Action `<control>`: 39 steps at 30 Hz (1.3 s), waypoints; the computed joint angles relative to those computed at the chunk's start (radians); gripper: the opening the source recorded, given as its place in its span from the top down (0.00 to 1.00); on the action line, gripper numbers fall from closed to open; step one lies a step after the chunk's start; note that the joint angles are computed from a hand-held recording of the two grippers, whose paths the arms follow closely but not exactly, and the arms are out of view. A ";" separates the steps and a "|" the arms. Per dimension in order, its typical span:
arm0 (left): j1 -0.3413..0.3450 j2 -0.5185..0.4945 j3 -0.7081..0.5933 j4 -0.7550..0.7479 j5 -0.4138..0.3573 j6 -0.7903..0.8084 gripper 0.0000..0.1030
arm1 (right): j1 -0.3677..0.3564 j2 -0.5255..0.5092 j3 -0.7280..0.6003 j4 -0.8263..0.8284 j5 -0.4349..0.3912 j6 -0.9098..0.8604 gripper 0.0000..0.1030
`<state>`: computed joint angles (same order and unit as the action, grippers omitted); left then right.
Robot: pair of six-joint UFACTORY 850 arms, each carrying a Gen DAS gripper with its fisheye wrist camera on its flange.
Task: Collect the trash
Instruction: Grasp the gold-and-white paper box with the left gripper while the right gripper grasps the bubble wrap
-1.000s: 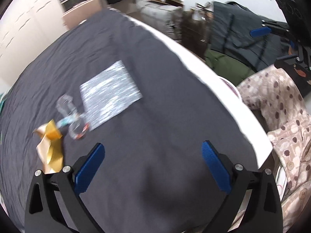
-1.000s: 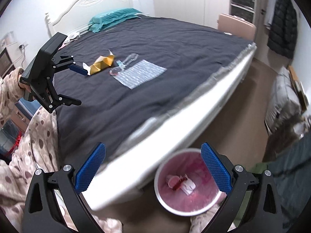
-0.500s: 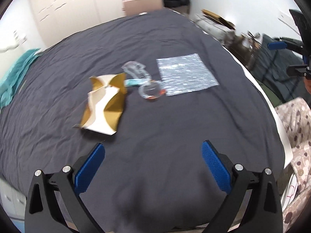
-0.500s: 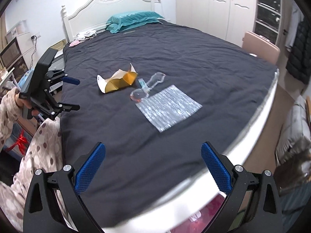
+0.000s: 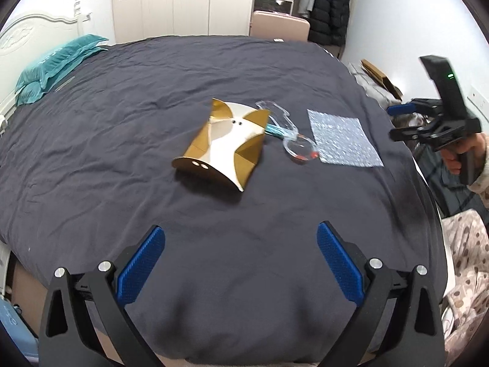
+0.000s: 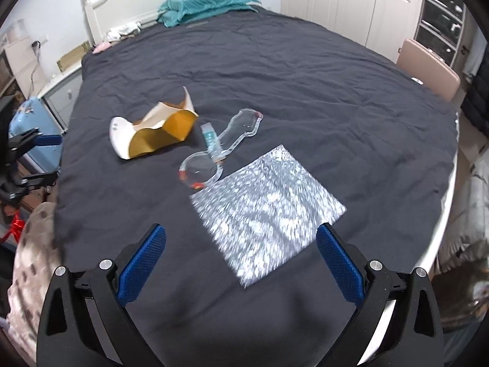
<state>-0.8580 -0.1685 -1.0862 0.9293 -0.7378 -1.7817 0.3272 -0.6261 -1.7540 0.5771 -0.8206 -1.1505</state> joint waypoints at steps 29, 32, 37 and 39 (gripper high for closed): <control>0.279 -0.084 0.070 0.194 0.375 -0.582 0.48 | 0.094 -0.237 -0.215 -0.275 0.026 0.154 0.07; 0.282 -0.089 0.065 0.173 0.389 -0.541 0.67 | 0.100 -0.219 -0.175 -0.276 0.071 0.138 0.07; 0.266 -0.082 0.048 0.077 0.338 -0.447 0.98 | 0.087 -0.205 -0.164 -0.188 -0.001 0.097 0.63; 0.252 -0.075 0.038 0.044 0.312 -0.414 0.99 | 0.087 -0.183 -0.140 -0.174 0.003 0.079 0.74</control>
<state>-0.6057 -0.2434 -1.0483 0.9733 -0.4260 -2.1960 0.4142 -0.8093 -1.8938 0.4027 -0.8173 -1.0718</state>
